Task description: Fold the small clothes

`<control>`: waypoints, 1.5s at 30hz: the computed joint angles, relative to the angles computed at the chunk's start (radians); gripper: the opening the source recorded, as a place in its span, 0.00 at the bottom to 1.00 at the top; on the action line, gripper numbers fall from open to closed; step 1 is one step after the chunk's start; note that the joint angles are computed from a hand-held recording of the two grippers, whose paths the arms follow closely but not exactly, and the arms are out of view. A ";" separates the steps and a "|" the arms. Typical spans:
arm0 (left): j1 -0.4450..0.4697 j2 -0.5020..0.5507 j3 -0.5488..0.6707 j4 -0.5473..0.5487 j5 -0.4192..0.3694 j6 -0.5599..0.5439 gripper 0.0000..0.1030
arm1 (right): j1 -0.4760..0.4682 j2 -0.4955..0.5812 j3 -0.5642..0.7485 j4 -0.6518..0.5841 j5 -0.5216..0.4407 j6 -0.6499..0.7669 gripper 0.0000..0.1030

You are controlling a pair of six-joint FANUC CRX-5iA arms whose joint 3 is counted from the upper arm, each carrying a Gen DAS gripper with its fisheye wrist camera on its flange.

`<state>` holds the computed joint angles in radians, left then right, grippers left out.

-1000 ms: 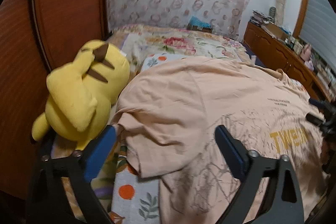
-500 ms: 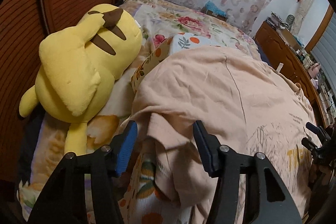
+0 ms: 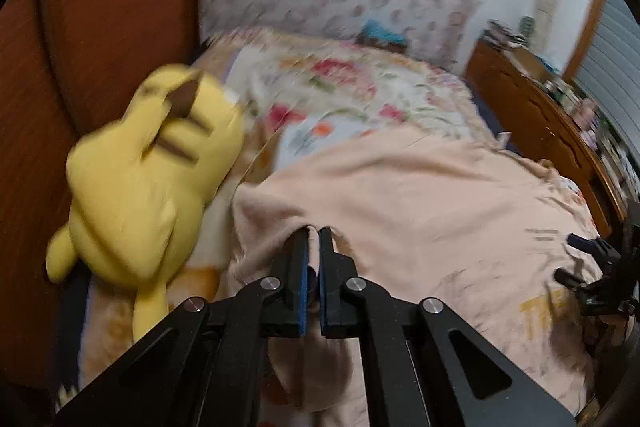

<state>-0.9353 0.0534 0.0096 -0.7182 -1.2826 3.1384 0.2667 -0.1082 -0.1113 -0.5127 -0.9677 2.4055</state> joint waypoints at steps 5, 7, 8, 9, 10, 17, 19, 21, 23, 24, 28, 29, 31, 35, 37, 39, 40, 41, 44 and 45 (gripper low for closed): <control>-0.003 0.059 0.124 -0.013 0.053 -0.159 0.05 | 0.012 -0.003 -0.009 0.022 0.017 -0.019 1.00; 0.002 0.093 0.165 0.007 0.089 -0.221 0.05 | 0.014 -0.002 -0.011 0.028 0.021 -0.030 1.00; 0.010 0.107 0.176 0.029 0.118 -0.255 0.05 | 0.015 -0.001 -0.011 0.031 0.022 -0.035 1.00; 0.012 0.120 0.186 0.041 0.129 -0.278 0.05 | 0.016 -0.001 -0.012 0.033 0.023 -0.039 1.00; 0.011 0.132 0.197 0.046 0.131 -0.292 0.05 | 0.017 -0.001 -0.012 0.036 0.023 -0.042 1.00; 0.012 0.158 0.205 0.078 0.115 -0.320 0.39 | 0.029 -0.004 -0.021 0.052 0.035 -0.044 1.00; 0.006 0.150 0.194 0.073 0.103 -0.295 0.42 | 0.032 -0.006 -0.024 0.055 0.035 -0.038 1.00; 0.009 0.148 0.180 0.083 0.077 -0.272 0.47 | 0.033 -0.006 -0.025 0.056 0.032 -0.033 1.00; 0.012 0.140 0.155 0.092 0.076 -0.250 0.53 | 0.035 -0.007 -0.026 0.057 0.029 -0.029 1.00; 0.017 0.132 0.131 0.103 0.080 -0.233 0.66 | 0.034 -0.007 -0.026 0.054 0.026 -0.037 0.99; 0.028 0.122 0.071 0.133 0.095 -0.184 0.79 | 0.038 -0.008 -0.028 0.058 0.022 -0.034 0.99; 0.031 0.123 0.062 0.140 0.092 -0.175 0.79 | 0.036 -0.006 -0.025 0.056 0.017 -0.031 0.99; 0.032 0.133 0.052 0.147 0.078 -0.156 0.79 | 0.030 -0.003 -0.018 0.045 0.005 -0.021 0.99; 0.023 0.138 0.034 0.140 0.077 -0.134 0.79 | 0.022 0.004 -0.003 0.027 -0.021 0.004 0.93; 0.018 0.144 0.041 0.136 0.067 -0.144 0.80 | 0.033 -0.003 -0.007 0.034 -0.016 0.004 0.89; 0.014 0.148 0.043 0.127 0.063 -0.144 0.86 | 0.024 0.000 0.017 -0.005 -0.061 0.031 0.84; 0.010 0.147 0.038 0.114 0.065 -0.135 0.88 | 0.021 0.001 0.033 -0.032 -0.089 0.050 0.80; 0.001 0.149 0.038 0.098 0.062 -0.123 0.90 | 0.022 0.000 0.044 -0.049 -0.108 0.061 0.75; -0.016 0.148 0.028 0.055 0.059 -0.094 0.97 | 0.032 -0.002 0.075 -0.101 -0.167 0.112 0.65; -0.011 0.150 0.029 0.063 0.055 -0.096 1.00 | 0.037 -0.003 0.081 -0.113 -0.180 0.123 0.63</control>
<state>-0.9467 0.2037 0.0381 -0.6557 -1.2273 3.0424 0.3038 -0.1109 -0.0302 -0.6254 -1.1478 2.5288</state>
